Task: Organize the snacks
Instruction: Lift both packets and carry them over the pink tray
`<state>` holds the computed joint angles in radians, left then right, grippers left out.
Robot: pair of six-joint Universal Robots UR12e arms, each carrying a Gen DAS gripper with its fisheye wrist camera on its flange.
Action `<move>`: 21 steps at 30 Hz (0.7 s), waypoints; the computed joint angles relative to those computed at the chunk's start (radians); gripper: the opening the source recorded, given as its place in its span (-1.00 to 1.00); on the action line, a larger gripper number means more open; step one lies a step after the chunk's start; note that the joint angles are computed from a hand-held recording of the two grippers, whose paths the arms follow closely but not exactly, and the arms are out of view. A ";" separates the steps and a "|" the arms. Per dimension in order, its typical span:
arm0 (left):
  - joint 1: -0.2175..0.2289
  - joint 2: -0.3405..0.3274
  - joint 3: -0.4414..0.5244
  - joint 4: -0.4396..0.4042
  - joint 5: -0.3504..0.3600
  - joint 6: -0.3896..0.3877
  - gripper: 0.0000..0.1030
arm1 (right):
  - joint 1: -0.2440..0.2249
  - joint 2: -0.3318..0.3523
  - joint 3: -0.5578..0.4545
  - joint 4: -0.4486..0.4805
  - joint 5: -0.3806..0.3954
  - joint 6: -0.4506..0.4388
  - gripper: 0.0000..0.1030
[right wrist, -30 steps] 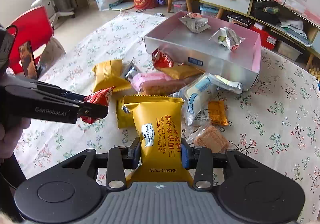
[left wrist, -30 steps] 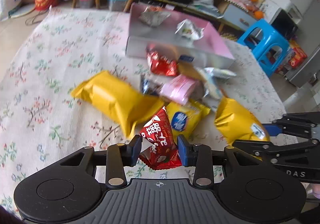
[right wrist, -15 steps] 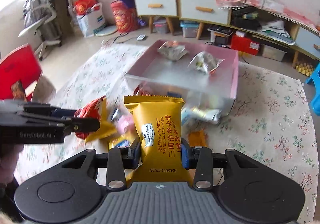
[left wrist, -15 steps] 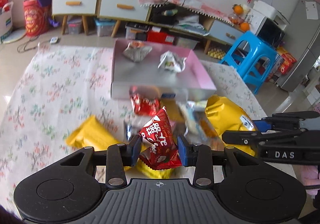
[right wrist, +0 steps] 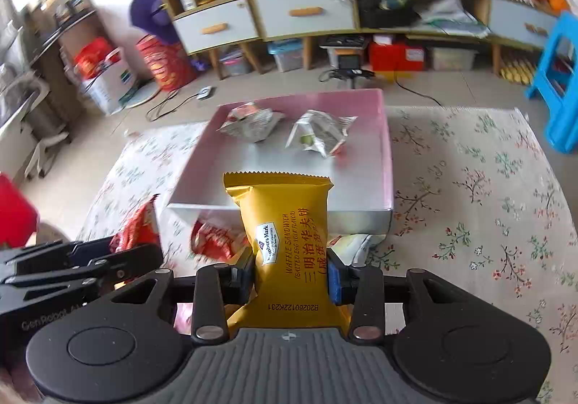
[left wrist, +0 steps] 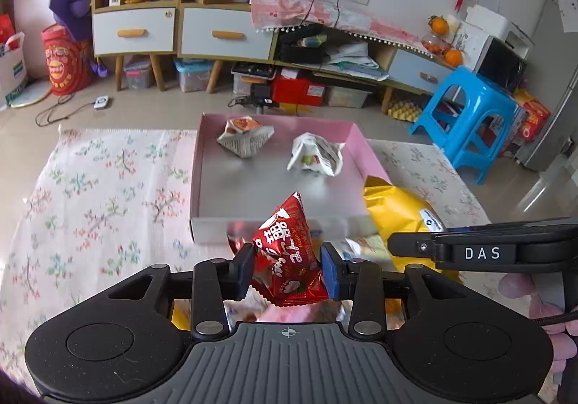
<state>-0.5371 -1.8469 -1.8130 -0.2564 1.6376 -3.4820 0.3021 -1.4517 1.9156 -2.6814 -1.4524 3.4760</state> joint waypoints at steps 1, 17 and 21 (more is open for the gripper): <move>0.001 -0.007 0.009 -0.003 0.008 0.005 -0.30 | -0.001 0.005 -0.004 0.000 -0.005 0.013 -0.44; 0.020 -0.139 0.140 -0.017 0.122 0.055 -0.29 | -0.016 0.103 -0.060 -0.076 -0.105 0.074 -0.44; 0.021 -0.165 0.166 -0.028 0.135 0.048 -0.29 | -0.023 0.122 -0.058 -0.135 -0.105 0.079 -0.44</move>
<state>-0.5166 -2.0121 -1.6475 -0.2841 1.7724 -3.4338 0.2792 -1.3292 1.8579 -2.8159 -1.5576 3.5545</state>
